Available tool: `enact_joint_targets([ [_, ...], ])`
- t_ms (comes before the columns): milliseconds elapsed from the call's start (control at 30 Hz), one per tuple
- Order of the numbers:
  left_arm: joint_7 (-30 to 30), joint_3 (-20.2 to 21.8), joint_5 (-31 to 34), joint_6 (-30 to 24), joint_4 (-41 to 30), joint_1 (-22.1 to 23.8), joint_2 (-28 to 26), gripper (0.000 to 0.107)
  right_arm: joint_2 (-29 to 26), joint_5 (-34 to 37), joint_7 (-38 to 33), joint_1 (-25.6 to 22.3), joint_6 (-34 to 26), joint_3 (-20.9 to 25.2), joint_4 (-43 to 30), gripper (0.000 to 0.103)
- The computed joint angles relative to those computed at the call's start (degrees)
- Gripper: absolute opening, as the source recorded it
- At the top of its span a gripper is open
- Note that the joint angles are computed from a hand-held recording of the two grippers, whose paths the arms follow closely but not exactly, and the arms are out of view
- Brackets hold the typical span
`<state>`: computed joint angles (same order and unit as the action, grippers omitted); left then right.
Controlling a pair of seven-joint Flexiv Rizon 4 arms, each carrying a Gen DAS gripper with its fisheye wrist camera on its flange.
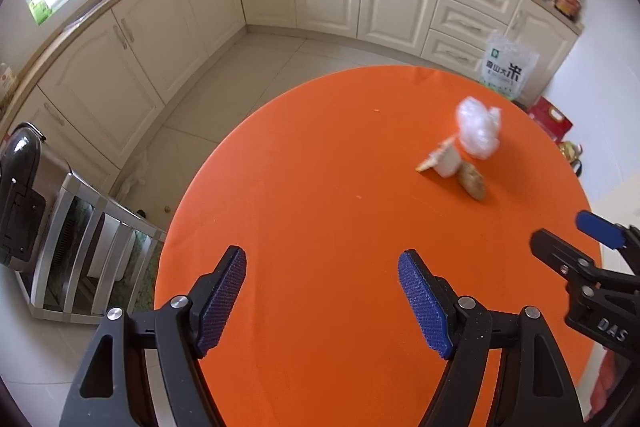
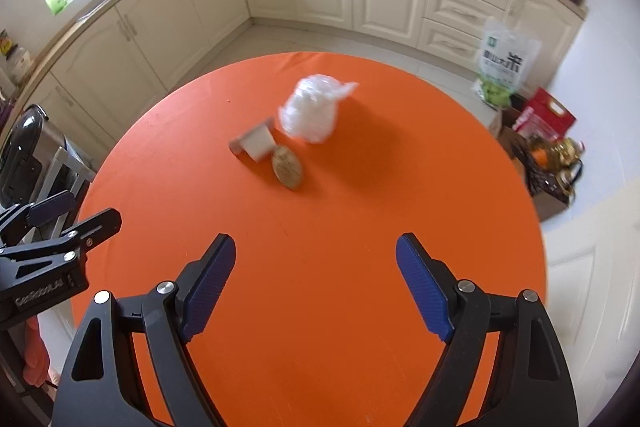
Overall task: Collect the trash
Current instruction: 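Move both open grippers back over the orange table, then grasp the second bread roll with the right gripper and lift it, then grasp the white paper cup with the left gripper and lift it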
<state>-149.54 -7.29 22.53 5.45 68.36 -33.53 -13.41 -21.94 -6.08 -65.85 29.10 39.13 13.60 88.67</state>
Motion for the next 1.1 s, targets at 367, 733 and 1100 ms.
enact_joint_targets([
  [367,5.07,1.81,-5.9,10.28,7.77,6.81,0.81,0.074,-12.99,5.1,-7.76,0.61,-5.93,0.82,-14.48,0.043],
  [733,8.33,1.85,-7.51,12.19,6.17,7.96,-2.33,0.074,-12.78,0.81,-7.68,2.84,-3.08,-0.78,-11.55,0.026],
  [1100,14.93,2.12,-11.93,13.33,-3.11,6.59,-10.21,0.079,-8.1,2.7,-6.62,-0.92,-0.4,-1.11,-6.96,0.026],
])
